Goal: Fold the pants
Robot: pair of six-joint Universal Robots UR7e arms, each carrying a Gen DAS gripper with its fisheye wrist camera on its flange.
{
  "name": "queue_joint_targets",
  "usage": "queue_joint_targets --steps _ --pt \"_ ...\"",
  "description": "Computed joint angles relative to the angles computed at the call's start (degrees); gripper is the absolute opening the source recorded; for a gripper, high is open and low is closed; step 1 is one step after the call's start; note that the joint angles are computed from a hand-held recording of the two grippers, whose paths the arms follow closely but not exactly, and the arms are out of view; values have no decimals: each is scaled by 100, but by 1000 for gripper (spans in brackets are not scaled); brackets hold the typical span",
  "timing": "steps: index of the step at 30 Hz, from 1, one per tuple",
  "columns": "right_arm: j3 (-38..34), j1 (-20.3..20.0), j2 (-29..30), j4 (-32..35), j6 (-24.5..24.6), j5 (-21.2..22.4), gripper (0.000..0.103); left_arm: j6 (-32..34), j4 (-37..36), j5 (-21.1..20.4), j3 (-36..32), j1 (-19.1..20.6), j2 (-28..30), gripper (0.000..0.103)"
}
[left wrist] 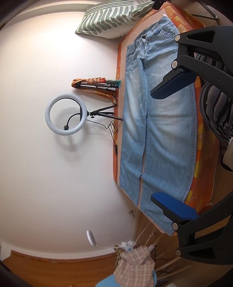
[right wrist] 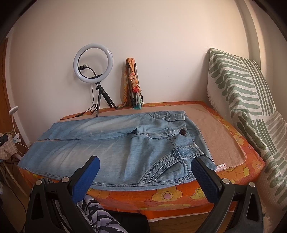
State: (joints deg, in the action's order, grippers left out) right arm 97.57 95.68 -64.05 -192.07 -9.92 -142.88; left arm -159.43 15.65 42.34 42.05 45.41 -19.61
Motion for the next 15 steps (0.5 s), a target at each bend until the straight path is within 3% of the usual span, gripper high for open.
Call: queue_joint_targets --steps 15 --pt "-12 -15 -8 90 79 22 103 3 0 1 6 6 -4 103"
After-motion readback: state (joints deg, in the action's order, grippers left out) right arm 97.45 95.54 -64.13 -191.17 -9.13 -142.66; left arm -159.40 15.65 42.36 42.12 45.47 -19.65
